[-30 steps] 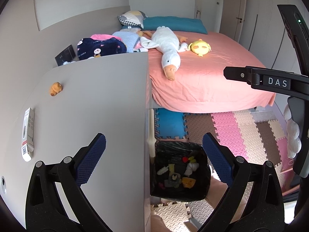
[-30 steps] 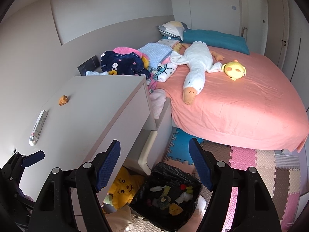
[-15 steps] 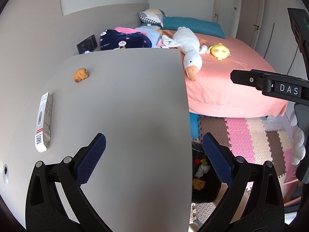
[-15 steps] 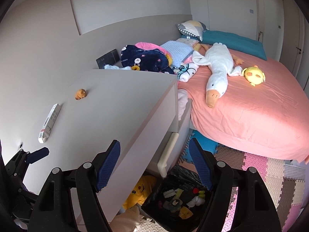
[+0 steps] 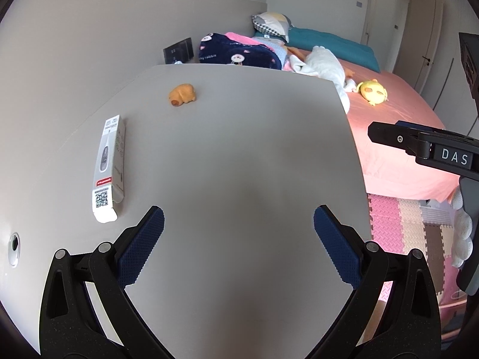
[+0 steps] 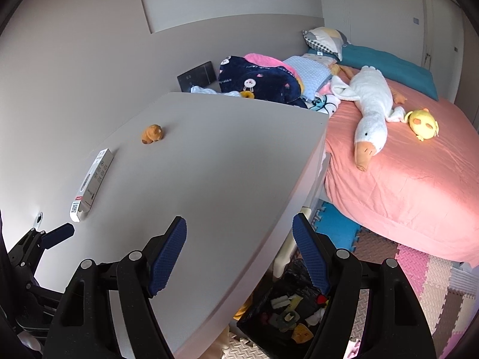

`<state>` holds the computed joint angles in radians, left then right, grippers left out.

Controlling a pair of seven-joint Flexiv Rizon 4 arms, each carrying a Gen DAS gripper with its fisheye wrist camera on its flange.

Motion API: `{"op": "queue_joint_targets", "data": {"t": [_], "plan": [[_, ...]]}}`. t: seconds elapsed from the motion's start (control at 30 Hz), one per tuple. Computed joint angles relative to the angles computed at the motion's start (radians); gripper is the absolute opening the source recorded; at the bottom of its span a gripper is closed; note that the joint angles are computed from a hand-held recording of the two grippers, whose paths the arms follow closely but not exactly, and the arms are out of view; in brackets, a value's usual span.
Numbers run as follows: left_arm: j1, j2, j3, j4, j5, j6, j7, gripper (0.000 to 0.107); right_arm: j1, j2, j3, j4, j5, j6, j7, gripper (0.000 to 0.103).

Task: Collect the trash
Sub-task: 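Move the left tool to the thermometer box while the right tool approaches the orange plush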

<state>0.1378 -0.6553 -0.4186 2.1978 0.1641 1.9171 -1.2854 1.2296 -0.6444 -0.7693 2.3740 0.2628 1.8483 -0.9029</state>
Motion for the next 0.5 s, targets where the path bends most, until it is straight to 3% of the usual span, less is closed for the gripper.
{"op": "queue_joint_targets", "data": {"t": [0.5], "plan": [[-0.05,-0.025,0.138,-0.098,-0.093,-0.01,-0.018,0.096,-0.182,-0.062,0.138,-0.192,-0.137,-0.072,0.023,0.074]]}}
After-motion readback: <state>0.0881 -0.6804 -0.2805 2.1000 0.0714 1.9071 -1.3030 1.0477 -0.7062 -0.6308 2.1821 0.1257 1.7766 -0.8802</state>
